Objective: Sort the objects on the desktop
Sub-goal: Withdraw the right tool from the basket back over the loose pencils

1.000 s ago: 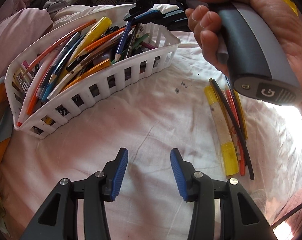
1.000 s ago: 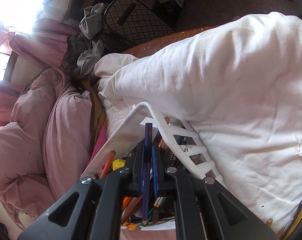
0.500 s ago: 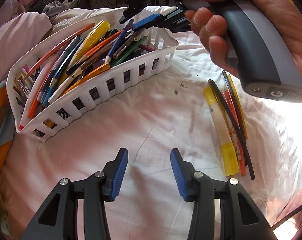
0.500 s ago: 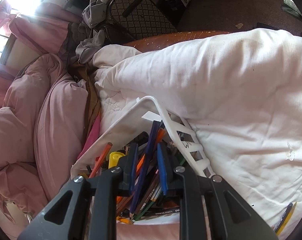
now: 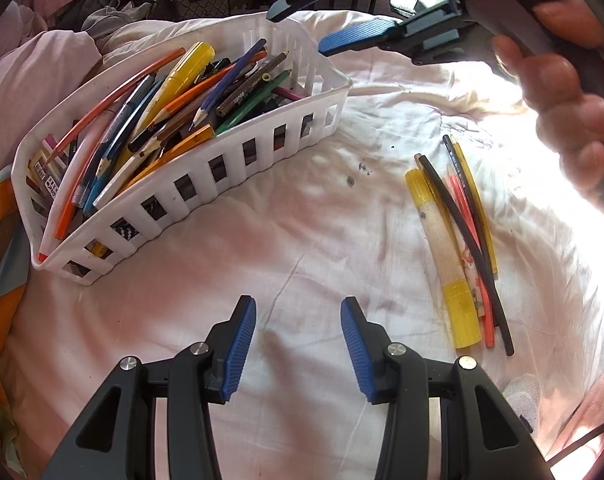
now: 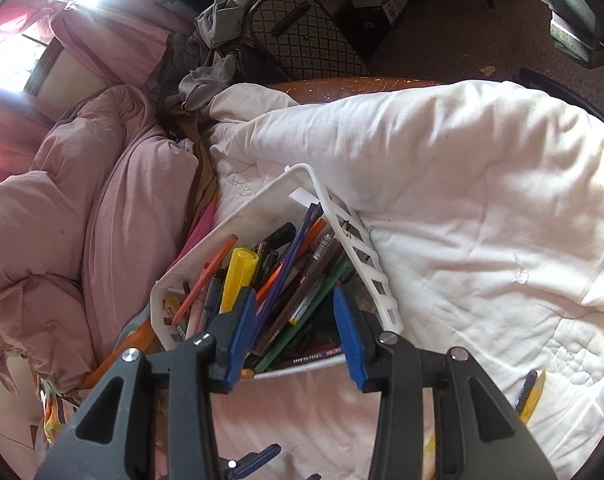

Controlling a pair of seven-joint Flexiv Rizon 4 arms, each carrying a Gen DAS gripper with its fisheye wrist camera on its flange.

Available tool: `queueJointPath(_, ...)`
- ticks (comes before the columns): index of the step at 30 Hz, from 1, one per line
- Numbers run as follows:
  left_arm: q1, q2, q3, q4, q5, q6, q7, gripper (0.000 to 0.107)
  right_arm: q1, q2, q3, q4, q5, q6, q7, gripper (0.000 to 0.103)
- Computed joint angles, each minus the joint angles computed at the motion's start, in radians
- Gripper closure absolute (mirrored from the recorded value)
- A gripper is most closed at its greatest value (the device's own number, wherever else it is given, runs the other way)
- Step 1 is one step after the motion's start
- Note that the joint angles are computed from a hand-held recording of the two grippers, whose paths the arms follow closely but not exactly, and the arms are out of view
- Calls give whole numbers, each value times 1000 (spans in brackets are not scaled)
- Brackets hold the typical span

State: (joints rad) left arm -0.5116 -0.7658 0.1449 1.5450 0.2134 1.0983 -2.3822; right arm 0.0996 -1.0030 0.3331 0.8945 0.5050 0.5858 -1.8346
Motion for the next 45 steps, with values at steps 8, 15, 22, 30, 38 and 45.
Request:
queueJointPath(8, 19, 25, 2, 46, 6, 22, 20, 62, -152, 165, 27, 319, 146, 132, -57, 20)
queueJointPath(15, 10, 34, 8, 48, 22, 4, 31, 62, -282, 264, 39, 536, 352, 268, -24, 14)
queueJointPath(22, 6, 13, 7, 18, 38, -12, 52, 62, -250, 255, -12, 527, 292, 332, 49, 6)
queueJointPath(30, 16, -6, -5, 1, 28, -16, 79, 62, -308, 189, 35, 476, 322, 227, 105, 5)
queueJointPath(38, 34, -14, -25, 10, -10, 1, 121, 62, -289, 158, 25, 430, 314, 193, 108, 0)
queueJointPath(45, 37, -16, -24, 15, -28, 20, 140, 62, -288, 153, 27, 431, 321, 201, 108, 0)
